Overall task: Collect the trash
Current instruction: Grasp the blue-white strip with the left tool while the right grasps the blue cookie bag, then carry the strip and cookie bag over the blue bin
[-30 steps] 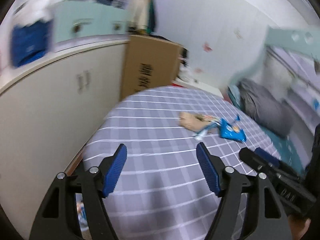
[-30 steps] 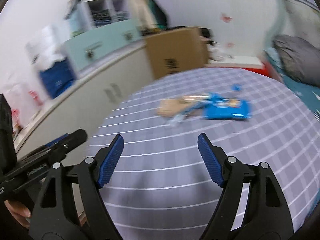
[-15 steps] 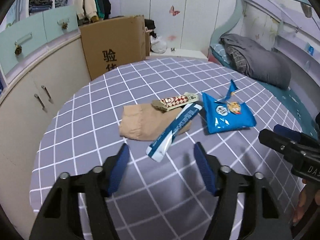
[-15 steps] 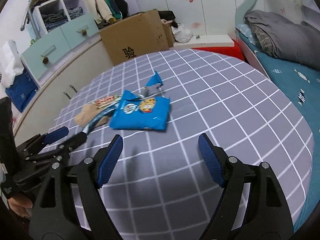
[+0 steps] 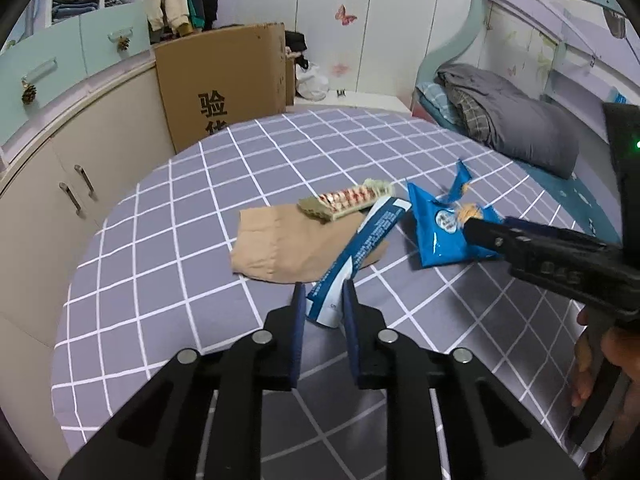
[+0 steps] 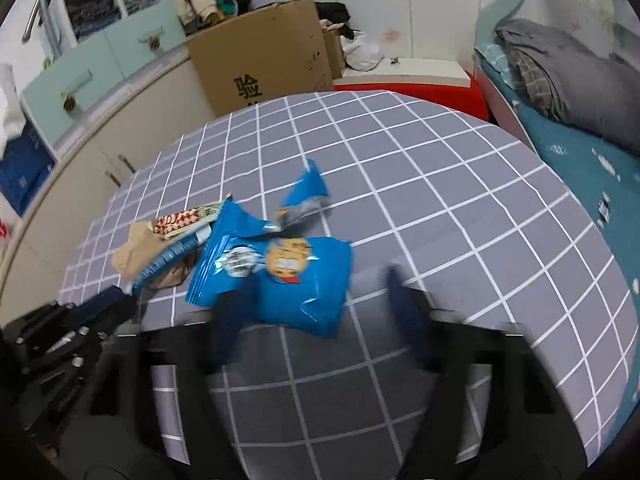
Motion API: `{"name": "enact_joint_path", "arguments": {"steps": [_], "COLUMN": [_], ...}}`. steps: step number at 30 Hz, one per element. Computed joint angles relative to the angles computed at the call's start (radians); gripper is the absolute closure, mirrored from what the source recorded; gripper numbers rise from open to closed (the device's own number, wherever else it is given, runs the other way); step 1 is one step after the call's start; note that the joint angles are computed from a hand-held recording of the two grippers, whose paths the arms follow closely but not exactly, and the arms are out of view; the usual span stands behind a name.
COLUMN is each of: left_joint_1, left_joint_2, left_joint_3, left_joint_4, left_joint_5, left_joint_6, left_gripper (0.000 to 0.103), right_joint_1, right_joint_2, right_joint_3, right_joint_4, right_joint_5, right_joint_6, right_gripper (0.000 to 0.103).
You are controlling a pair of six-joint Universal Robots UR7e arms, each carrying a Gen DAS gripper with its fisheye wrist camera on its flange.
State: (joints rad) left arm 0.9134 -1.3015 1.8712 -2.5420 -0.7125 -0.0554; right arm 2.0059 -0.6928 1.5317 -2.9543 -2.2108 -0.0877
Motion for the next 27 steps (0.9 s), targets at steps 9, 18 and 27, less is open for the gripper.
{"name": "enact_joint_path", "arguments": {"steps": [9, 18, 27], "left_joint_1": [-0.033, -0.096, -0.176], "left_joint_2": [-0.094, -0.282, -0.611], "left_joint_3": [0.072, 0.176, 0.265], "left_joint_4": [-0.003, 0.018, 0.349], "left_joint_5": [0.001, 0.048, 0.179], "left_joint_6": [-0.048, -0.126, -0.423], "left_gripper": [0.086, 0.086, 0.086], "right_joint_1": [0.033, 0.104, 0.226], "right_joint_2": [-0.013, -0.077, -0.035], "right_joint_3": [0.066, 0.178, 0.175], "right_joint_4": [-0.113, -0.236, -0.204], "right_joint_5": [-0.033, 0.029, 0.135], "right_joint_6": [-0.081, -0.086, -0.078], "right_gripper": [0.096, 0.097, 0.097]}}
